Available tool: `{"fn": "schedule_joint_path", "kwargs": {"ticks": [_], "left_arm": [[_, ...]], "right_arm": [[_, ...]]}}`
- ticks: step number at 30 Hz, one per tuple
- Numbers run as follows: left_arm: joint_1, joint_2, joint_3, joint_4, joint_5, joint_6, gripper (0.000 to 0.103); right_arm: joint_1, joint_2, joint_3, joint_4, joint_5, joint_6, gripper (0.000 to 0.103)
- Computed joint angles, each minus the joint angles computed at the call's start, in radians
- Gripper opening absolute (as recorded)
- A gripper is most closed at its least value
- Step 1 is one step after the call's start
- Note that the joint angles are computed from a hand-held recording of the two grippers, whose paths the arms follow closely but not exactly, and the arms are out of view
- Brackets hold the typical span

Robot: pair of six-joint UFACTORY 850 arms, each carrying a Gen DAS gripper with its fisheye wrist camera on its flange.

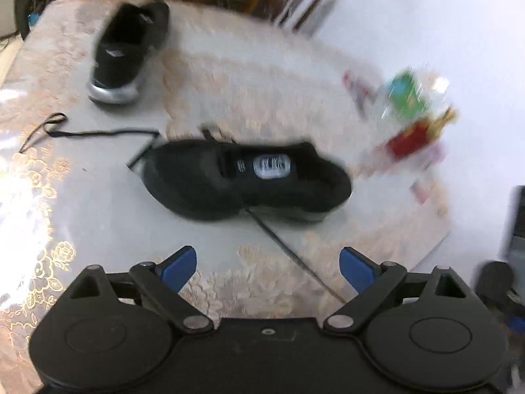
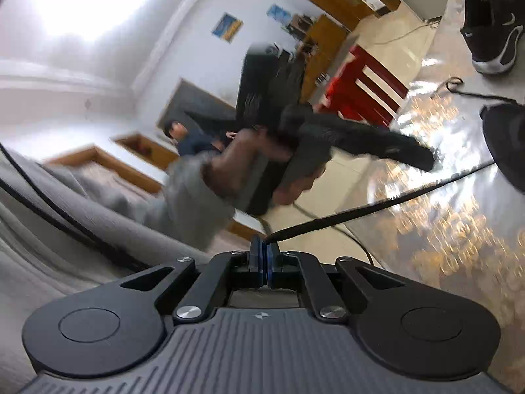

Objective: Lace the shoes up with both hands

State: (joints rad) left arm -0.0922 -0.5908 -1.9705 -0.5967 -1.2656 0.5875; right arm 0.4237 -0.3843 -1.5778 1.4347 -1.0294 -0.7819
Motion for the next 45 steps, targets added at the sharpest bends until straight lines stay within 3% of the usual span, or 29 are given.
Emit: {"fn": "schedule_joint_path", "kwargs": {"ticks": [2, 4, 5, 6, 7, 10, 11, 12, 14, 18, 21, 25, 27, 29, 31, 34, 37, 38, 40, 41, 42, 45], "left_arm": [[-0.073, 0.028, 0.052, 0.143, 0.072, 0.014, 0.093], [-0.12, 0.041, 0.094, 0.226, 0.13, -0.011, 0.085], [-0.126, 0.039, 0.107, 0.218, 0.138, -0.02, 0.057], [-0.131, 0.037, 0.119, 0.206, 0.146, -0.029, 0.012], [-0.128, 0.054, 0.141, 0.189, 0.152, -0.005, 0.001], [-0.113, 0.107, 0.204, 0.137, 0.166, 0.076, 0.001], [-0.109, 0.124, 0.224, 0.12, 0.17, 0.104, 0.001], [-0.102, 0.153, 0.246, 0.108, 0.177, 0.131, 0.001], [-0.088, 0.211, 0.286, 0.085, 0.189, 0.187, 0.001], [-0.067, 0.31, 0.355, 0.068, 0.188, 0.255, 0.001], [-0.053, 0.379, 0.411, 0.052, 0.166, 0.278, 0.001], [-0.059, 0.448, 0.487, 0.06, 0.163, 0.277, 0.001], [-0.063, 0.472, 0.516, 0.064, 0.163, 0.269, 0.001], [-0.06, 0.488, 0.535, 0.064, 0.162, 0.261, 0.001], [-0.054, 0.506, 0.554, 0.062, 0.162, 0.261, 0.001], [-0.035, 0.513, 0.561, 0.023, 0.115, 0.287, 0.001], [-0.031, 0.513, 0.56, 0.017, 0.079, 0.327, 0.002], [-0.027, 0.516, 0.556, 0.022, 0.08, 0.342, 0.006], [-0.011, 0.52, 0.543, 0.024, 0.11, 0.348, 0.032], [-0.001, 0.516, 0.529, 0.027, 0.121, 0.348, 0.058], [0.01, 0.51, 0.514, 0.021, 0.136, 0.362, 0.065], [0.022, 0.477, 0.461, 0.014, 0.154, 0.392, 0.062]], "right_arm": [[0.026, 0.033, 0.022, -0.077, 0.064, 0.022, 0.004], [0.054, 0.064, 0.04, -0.165, 0.126, 0.073, 0.004], [0.066, 0.078, 0.047, -0.197, 0.153, 0.093, 0.004], [0.076, 0.096, 0.061, -0.224, 0.18, 0.111, 0.004], [0.087, 0.113, 0.075, -0.252, 0.206, 0.133, 0.004], [0.121, 0.148, 0.099, -0.338, 0.302, 0.252, 0.007], [0.134, 0.157, 0.097, -0.415, 0.334, 0.34, 0.013], [0.147, 0.145, 0.074, -0.52, 0.352, 0.441, 0.033], [0.166, 0.166, 0.073, -0.729, 0.381, 0.645, 0.059], [0.133, 0.22, 0.106, -1.086, 0.37, 1.064, 0.06], [0.053, 0.141, 0.063, -1.102, 0.358, 1.318, 0.055], [0.02, -0.082, -0.093, -0.819, 0.428, 1.194, 0.052], [0.023, -0.207, -0.213, -0.83, 0.382, 1.246, 0.043], [0.032, -0.271, -0.277, -0.862, 0.387, 1.308, 0.038], [0.038, -0.257, -0.248, -0.841, 0.448, 1.325, 0.03], [0.045, -0.228, -0.188, -0.73, 0.548, 1.26, 0.001], [0.067, -0.206, -0.172, -0.765, 0.582, 1.242, 0.001], [0.075, -0.187, -0.162, -0.786, 0.584, 1.215, 0.001], [0.086, -0.14, -0.121, -0.743, 0.602, 1.1, 0.001], [0.09, -0.108, -0.09, -0.695, 0.615, 1.04, 0.0], [0.094, -0.084, -0.065, -0.681, 0.626, 1.02, 0.001], [0.099, -0.05, -0.037, -0.759, 0.644, 1.063, 0.003]]}}
